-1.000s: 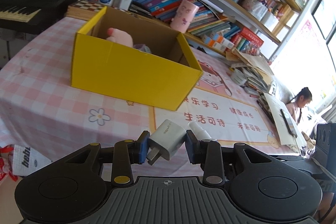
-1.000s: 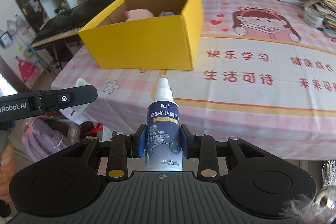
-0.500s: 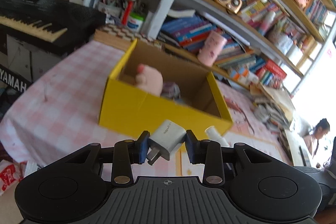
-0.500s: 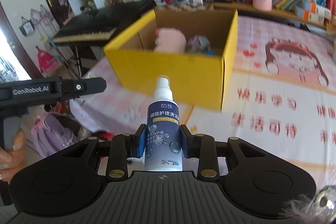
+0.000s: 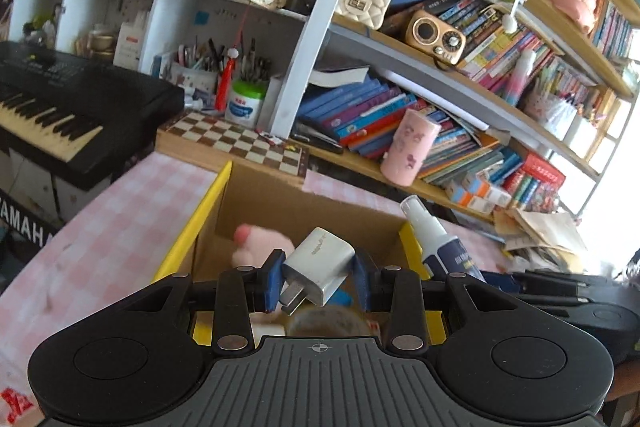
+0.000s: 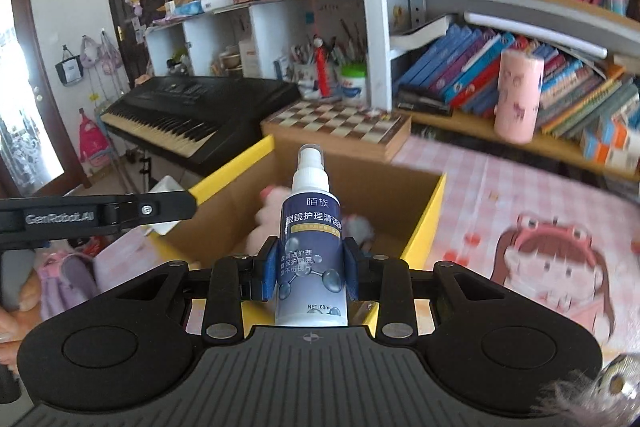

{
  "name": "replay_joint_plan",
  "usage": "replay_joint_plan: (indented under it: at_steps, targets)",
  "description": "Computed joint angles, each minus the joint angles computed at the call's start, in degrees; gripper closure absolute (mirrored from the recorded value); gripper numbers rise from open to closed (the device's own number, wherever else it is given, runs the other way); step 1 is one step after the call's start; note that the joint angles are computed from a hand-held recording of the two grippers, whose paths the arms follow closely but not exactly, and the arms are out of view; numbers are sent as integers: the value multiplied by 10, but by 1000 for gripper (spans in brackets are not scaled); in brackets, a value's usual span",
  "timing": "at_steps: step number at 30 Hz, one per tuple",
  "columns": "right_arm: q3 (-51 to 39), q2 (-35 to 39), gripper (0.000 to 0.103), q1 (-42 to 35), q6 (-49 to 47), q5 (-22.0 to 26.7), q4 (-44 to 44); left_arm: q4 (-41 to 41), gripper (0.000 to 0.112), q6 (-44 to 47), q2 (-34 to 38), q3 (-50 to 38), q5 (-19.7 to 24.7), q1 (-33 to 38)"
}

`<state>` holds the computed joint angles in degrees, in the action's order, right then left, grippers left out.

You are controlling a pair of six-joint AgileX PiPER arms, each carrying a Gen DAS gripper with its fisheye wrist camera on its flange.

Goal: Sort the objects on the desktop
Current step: 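Lower both tools into the yellow box and open them, releasing charger and bottle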

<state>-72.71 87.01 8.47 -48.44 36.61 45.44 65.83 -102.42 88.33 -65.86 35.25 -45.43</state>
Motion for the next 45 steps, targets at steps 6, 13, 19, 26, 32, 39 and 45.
replay_joint_plan:
  at_steps: [6,13,19,26,32,39,45]
  targets:
    - [-119,121,73,-4,-33,8,-14,-94,78,153,99,-114,-17,51]
    - [-274,252,73,12,-39,48,-88,-233,78,333,202,-245,17,94]
    - [-400,335,73,24,-45,122,-167,-303,78,425,260,-315,72,105]
    - [-494,396,73,42,-52,198,-229,-328,77,457,278,-343,98,109]
    - [-489,398,73,49,-58,195,-242,-341,75,479,286,-358,106,110]
    - [-474,394,73,49,-69,178,-241,-293,29,428,269,-324,72,102]
    - [-441,374,66,43,-73,150,-211,-197,27,310,243,-274,52,85]
